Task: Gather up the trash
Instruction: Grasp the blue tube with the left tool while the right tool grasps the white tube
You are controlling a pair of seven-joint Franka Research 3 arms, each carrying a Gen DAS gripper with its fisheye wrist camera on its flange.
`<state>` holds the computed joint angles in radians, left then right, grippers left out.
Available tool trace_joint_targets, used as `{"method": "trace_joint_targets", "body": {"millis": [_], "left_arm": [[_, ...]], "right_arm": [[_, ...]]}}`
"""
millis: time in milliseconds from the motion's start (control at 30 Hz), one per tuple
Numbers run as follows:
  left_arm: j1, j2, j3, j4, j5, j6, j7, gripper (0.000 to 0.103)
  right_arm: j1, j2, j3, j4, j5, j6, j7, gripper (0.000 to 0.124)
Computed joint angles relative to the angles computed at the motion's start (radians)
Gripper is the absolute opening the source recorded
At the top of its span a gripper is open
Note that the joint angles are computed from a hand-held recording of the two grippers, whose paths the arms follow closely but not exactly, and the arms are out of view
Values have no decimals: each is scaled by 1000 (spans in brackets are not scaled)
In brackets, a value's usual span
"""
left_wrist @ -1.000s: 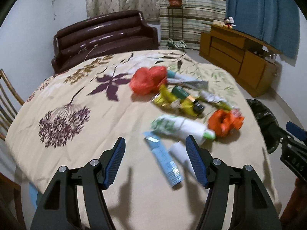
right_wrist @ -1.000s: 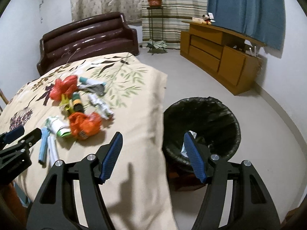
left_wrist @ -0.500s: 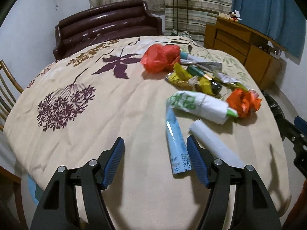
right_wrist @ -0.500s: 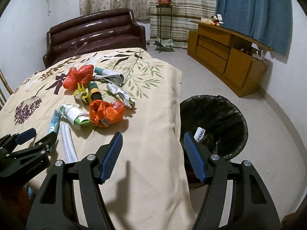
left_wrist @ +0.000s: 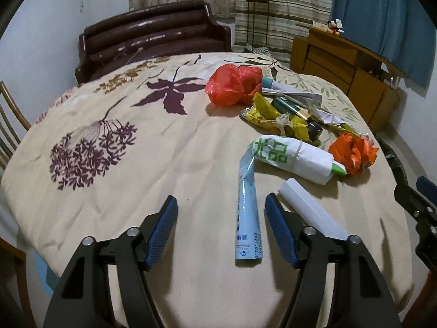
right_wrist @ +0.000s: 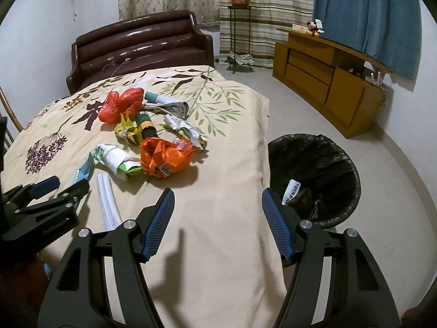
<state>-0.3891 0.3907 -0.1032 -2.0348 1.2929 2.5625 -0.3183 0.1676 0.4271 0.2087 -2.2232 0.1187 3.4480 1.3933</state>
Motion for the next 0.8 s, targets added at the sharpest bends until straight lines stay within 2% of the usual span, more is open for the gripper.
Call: {"method": "trace_joint_targets", "body": {"millis": [167,300,367,600,800], "left_arm": [[-7,-10,2,-14,26,-28,2,43],[7,-29,1,-42,66,-8,-21,20],[21,-45,1,-65,93,23,-50,18],[45,-74,-14,-109,120,44,-84,14],[64,-96,-21,-143,156,56,-124,13]], "right_arm": [[-18,1,28,-3,-24,-6,6,65],[-22,7,49,-2,-42,-14,6,65],[-29,8,63,-3,-54,-14,7,65],[-44,19,109,-1,-100,-19,4,65],[-2,36,96,15,-99,-33,-19,65]]}}
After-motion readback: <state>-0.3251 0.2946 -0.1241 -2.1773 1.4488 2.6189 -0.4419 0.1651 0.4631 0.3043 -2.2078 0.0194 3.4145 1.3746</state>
